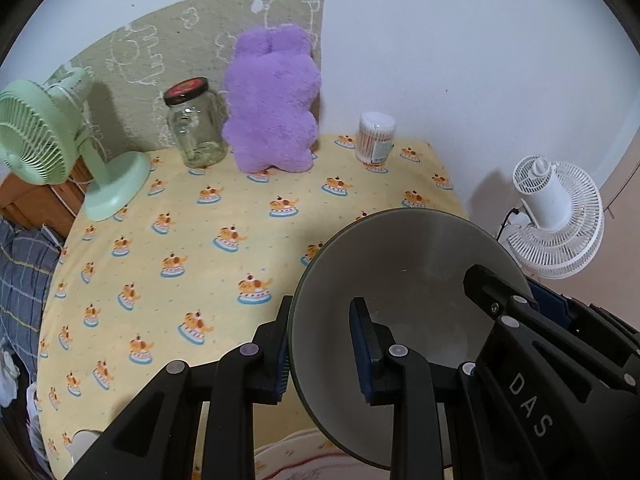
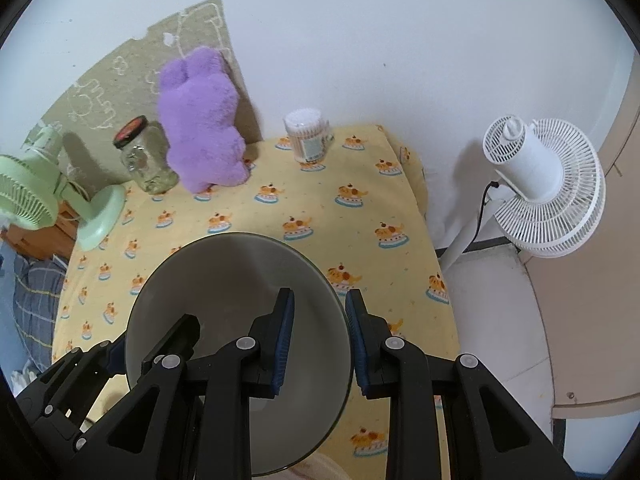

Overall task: Organize plates and bowls
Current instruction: 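Lift the grey bowl with both tools and carry it toward the other bowls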

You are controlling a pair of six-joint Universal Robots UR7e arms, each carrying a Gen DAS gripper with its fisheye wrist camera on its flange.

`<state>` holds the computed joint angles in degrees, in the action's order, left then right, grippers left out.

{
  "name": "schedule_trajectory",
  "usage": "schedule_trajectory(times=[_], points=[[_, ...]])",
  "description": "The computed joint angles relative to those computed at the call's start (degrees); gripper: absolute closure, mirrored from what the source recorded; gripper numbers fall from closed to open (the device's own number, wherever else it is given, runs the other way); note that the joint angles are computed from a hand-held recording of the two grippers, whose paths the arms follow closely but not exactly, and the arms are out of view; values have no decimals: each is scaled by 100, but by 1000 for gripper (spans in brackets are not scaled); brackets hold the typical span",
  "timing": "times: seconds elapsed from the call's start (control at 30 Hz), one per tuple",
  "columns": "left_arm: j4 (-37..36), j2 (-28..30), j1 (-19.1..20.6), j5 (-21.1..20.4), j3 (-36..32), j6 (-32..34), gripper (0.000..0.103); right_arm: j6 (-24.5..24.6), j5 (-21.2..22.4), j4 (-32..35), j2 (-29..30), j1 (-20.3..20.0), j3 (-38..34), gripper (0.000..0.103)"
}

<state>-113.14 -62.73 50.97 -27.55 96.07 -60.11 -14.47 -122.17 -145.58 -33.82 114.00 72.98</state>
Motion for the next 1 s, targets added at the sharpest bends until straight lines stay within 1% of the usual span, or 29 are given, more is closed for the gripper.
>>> schedule_trajectory(times=[0.2,0.27,0.6,0.8,0.9,1.0], points=[[22,-494,-196,-7,470,-38,78,174,-136,-266,-228,245,448,73],[153,-698,-275,-49,604,-99,78,262,-201,-344,-282,350,571,73],[1266,-1790,-721,-88,1237,-815,78,832,-313,-343,-600,946,1147,73],[2009,-2410,-1023,-95,1567,-1331,78,1058,-372,-396,-734,1264,1457,73],[2313,-2741,-1170,-198,1722,-1563,78,1144,-377,-441,-805,1413,1636,73],[2776,-3017,-1325,-240,1846,-1911,78,1204,-363,-486,-855,1542,1801,73]])
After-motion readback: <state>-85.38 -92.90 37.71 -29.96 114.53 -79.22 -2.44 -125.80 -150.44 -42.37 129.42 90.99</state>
